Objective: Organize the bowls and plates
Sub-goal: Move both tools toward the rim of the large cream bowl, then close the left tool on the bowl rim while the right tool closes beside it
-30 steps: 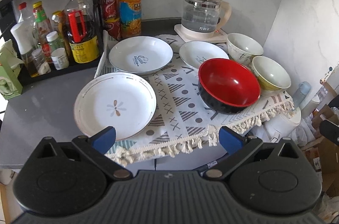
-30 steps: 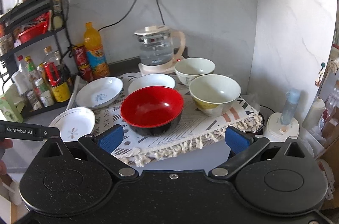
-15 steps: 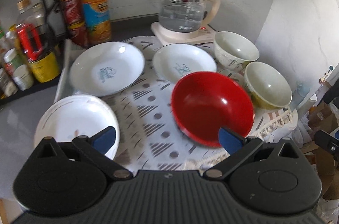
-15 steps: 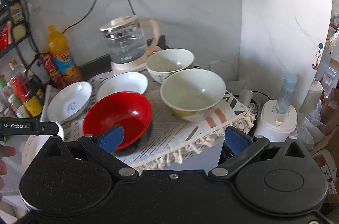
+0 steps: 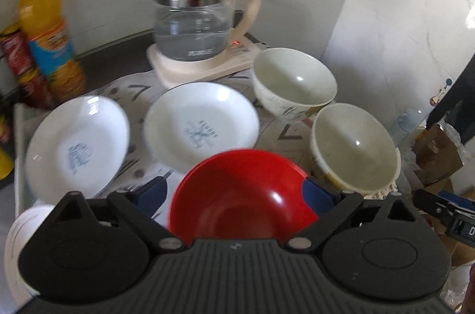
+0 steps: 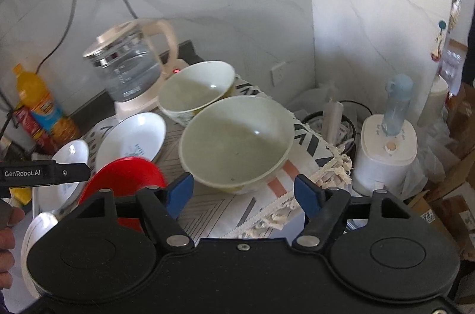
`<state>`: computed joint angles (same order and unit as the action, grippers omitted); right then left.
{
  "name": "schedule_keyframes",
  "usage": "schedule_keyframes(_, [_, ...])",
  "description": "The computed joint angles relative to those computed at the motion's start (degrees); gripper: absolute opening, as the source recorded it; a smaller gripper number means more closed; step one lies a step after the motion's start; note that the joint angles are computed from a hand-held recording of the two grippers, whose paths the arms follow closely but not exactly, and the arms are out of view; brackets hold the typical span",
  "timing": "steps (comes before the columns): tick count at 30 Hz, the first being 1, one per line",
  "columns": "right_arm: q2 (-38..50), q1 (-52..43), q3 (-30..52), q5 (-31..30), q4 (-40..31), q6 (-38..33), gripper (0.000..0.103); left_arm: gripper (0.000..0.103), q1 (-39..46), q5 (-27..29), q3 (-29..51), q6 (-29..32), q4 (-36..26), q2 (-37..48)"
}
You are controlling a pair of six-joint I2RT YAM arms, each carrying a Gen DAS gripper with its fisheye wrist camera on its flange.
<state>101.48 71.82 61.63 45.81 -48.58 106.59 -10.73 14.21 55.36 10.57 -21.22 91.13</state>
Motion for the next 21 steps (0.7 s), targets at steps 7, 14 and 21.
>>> schedule_keyframes(7, [-2.2,-7.1,-5.8,-3.7,7.9,-4.5,0.058,0.080,-5.2,1.1,10.4,-0.1,-1.7,11.8])
schedule_keyframes(14, [-2.8,-12.1,-10.0,-7.6,15.0,-7.1,0.038,0.059,-9.4,2.7,20.3,0.6,-5.2,22.0])
schedule_keyframes(21, [-2.4,-15.3,-11.9,-10.5,18.4,-9.3,0.031,0.044,-12.2,3.6,28.7,0.3,-8.1,30.1])
